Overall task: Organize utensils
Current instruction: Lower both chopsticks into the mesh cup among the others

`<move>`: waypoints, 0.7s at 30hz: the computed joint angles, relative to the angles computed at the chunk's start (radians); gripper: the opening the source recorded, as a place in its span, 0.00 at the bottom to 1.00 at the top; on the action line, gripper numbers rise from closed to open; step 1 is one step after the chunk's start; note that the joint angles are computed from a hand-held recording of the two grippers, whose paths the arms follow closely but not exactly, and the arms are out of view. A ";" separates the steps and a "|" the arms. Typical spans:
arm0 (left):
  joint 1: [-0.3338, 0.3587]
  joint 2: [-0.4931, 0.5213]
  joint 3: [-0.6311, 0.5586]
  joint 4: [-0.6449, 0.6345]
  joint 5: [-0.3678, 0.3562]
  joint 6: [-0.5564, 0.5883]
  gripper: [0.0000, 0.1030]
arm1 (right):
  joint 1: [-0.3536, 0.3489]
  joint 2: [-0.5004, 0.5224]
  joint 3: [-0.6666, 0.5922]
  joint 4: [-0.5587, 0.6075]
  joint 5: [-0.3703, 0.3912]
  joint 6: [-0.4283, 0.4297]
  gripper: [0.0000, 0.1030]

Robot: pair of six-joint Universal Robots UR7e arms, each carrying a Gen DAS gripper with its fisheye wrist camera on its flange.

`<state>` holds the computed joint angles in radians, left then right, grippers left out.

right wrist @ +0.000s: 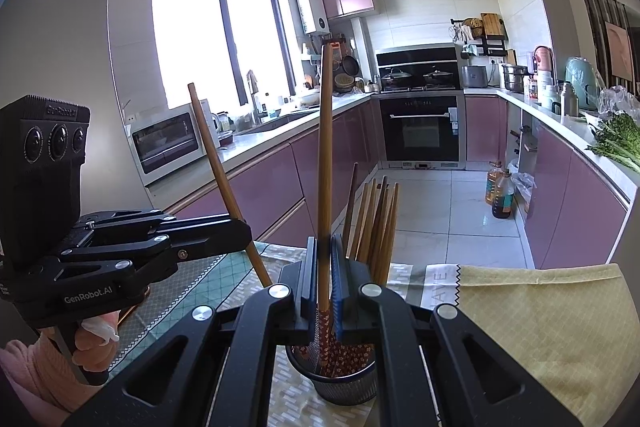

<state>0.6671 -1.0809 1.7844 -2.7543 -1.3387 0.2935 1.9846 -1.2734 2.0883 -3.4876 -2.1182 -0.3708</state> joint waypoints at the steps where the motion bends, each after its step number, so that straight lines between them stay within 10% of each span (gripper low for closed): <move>1: 0.000 0.000 -0.001 0.003 0.000 0.000 0.07 | -0.001 0.001 -0.001 0.001 0.000 0.000 0.05; 21: 0.004 0.014 -0.012 0.045 0.009 -0.018 0.07 | -0.022 0.005 0.007 0.028 0.008 0.029 0.05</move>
<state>0.6716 -1.0670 1.7720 -2.7088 -1.3300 0.2753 1.9629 -1.2686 2.0950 -3.4594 -2.1105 -0.3421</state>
